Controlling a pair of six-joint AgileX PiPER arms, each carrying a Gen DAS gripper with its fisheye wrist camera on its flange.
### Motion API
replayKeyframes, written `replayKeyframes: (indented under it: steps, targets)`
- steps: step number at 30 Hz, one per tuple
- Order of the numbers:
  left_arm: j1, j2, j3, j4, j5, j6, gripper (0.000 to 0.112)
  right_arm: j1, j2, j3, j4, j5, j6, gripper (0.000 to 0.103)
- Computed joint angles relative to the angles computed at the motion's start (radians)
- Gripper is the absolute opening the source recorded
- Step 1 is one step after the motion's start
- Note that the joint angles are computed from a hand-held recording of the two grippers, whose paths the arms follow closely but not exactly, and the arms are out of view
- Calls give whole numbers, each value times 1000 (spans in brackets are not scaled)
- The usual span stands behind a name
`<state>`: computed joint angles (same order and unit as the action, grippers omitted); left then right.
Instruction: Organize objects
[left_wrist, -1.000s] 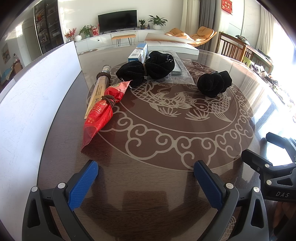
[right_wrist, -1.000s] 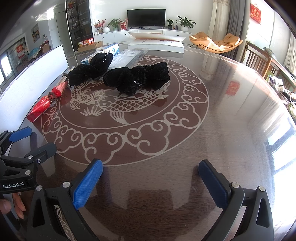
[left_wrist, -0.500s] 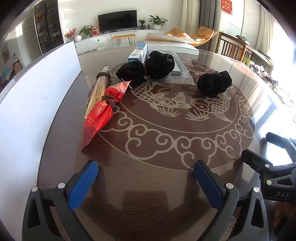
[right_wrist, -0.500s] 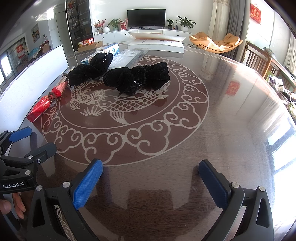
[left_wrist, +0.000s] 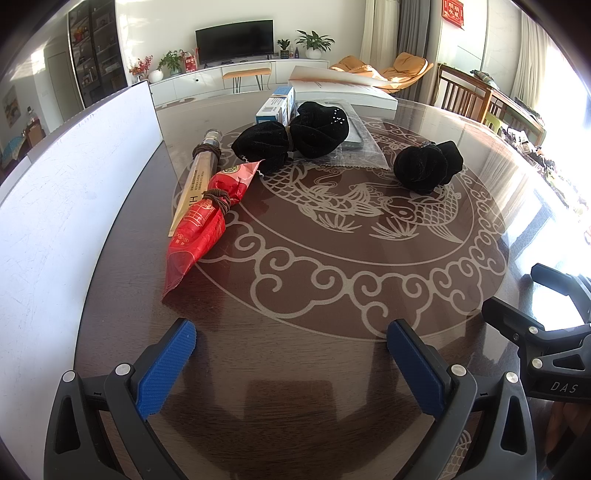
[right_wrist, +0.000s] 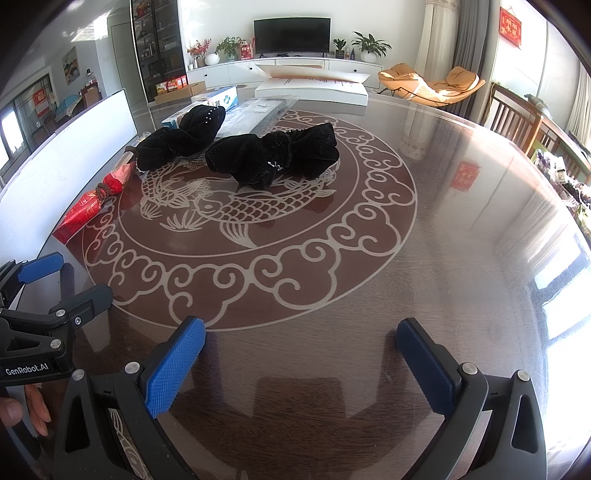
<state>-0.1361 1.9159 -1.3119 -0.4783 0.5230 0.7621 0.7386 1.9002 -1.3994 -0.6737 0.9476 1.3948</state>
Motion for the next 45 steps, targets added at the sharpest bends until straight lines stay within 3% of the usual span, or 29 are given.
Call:
replayKeyframes:
  steps: [4, 7, 9, 12, 15, 17, 19, 21, 23, 24, 26, 27, 29, 34, 37, 40, 45]
  targets:
    - [1, -1, 1, 2, 4, 3, 103, 0, 0, 0, 0, 0, 0, 103]
    - [25, -25, 7, 69, 54, -61, 103, 0, 0, 0, 0, 0, 0, 103]
    - [92, -51, 43, -42, 86, 42, 103, 0, 0, 0, 0, 0, 0, 103]
    - [227, -47, 36, -254, 223, 236, 103, 0, 0, 0, 0, 0, 0, 103]
    - [287, 1, -60, -270, 318, 188, 103, 0, 0, 0, 0, 0, 1, 103]
    - [283, 74, -196, -235, 421, 95, 103, 0, 1, -1, 0, 0, 0, 103]
    - [238, 123, -315, -160, 456, -11, 103, 0, 1, -1, 0, 0, 0, 103]
    - [197, 174, -418, -150, 482, -9, 103, 0, 1, -2, 0, 0, 0, 103]
    - [137, 213, -493, -66, 437, -47, 101, -1, 2, -2, 0, 0, 0, 103]
    - [107, 235, -526, -1, 403, -78, 96, -1, 1, -1, 0, 0, 0, 103]
    - [62, 280, -587, 109, 376, -131, 48, -1, 2, -2, 0, 0, 0, 103]
    - [52, 299, -605, 138, 376, -145, 35, 0, 2, -2, 0, 0, 0, 103]
    - [49, 274, -551, 141, 323, -117, 24, 0, 2, -2, 0, 0, 0, 103]
    - [115, 42, -140, -9, 156, 34, 24, 0, 1, -1, 0, 0, 2, 103]
    - [154, -68, 63, -123, 63, 167, 34, 1, 1, -1, 0, 0, 2, 103]
    - [156, -69, 75, -139, 67, 204, 82, 1, 0, -1, 0, 1, 2, 103]
    - [124, -14, 4, -52, 55, 125, 87, 1, -1, 1, -1, 0, 3, 103]
